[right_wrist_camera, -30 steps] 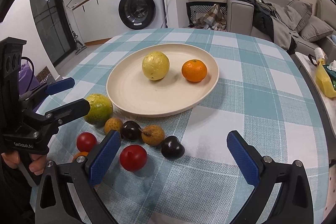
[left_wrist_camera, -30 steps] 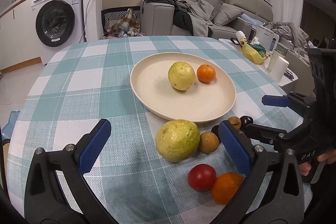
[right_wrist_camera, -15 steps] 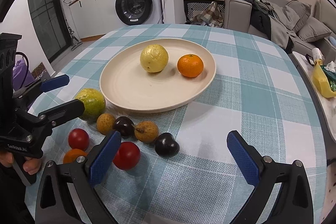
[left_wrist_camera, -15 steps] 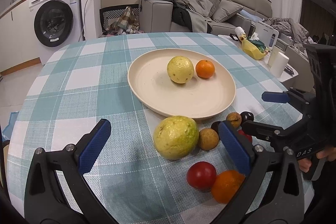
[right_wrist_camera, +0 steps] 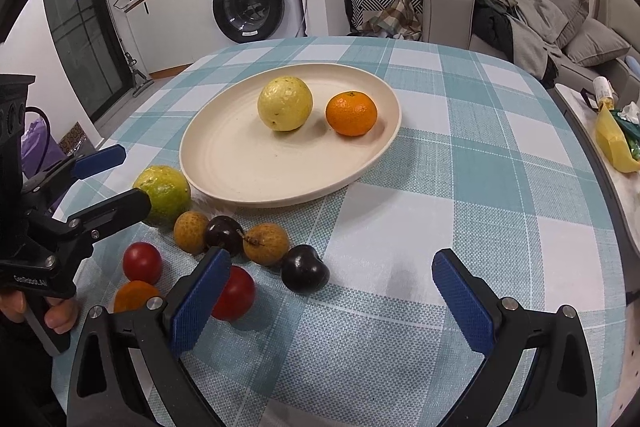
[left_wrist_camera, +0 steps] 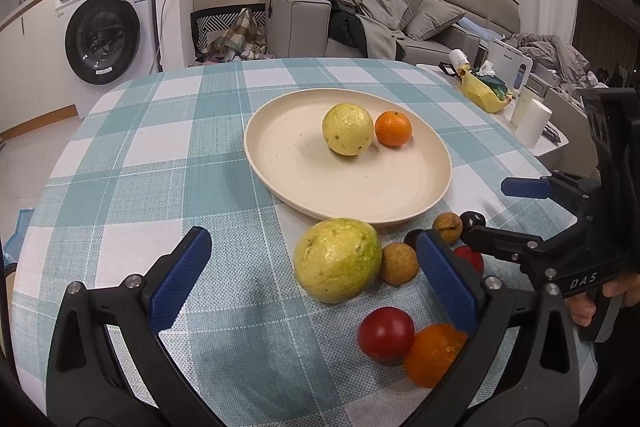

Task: Organize fruits

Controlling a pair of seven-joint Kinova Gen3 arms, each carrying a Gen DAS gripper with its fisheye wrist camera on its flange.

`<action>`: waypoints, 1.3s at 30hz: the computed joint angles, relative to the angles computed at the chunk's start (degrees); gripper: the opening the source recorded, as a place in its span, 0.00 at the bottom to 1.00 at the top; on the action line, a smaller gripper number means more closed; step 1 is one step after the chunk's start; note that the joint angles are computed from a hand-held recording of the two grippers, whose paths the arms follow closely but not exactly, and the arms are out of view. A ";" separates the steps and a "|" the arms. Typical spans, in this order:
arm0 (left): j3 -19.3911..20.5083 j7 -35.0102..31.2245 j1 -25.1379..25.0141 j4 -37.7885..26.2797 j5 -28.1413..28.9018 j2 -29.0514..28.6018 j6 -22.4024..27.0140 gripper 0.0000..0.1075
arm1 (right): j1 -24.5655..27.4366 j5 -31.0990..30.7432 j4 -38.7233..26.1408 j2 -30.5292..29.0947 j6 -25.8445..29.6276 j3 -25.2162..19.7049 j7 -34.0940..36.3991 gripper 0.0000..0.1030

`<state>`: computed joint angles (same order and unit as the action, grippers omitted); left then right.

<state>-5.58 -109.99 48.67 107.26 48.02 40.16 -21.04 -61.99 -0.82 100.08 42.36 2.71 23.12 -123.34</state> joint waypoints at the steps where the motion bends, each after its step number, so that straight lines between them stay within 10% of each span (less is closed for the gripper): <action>1: 0.20 0.21 -0.17 0.02 -0.09 0.08 -0.08 0.95 | 0.10 -0.06 0.17 -0.11 -0.10 -0.06 -0.01 1.00; 22: 0.22 1.85 -0.38 0.37 -1.21 0.57 0.05 0.95 | 3.78 4.91 -0.91 -0.91 5.10 -4.41 -1.06 0.88; 39: -2.63 2.49 1.36 -0.82 -1.34 0.91 3.44 0.95 | 3.83 6.32 -0.26 -0.54 0.81 -5.81 -0.32 0.40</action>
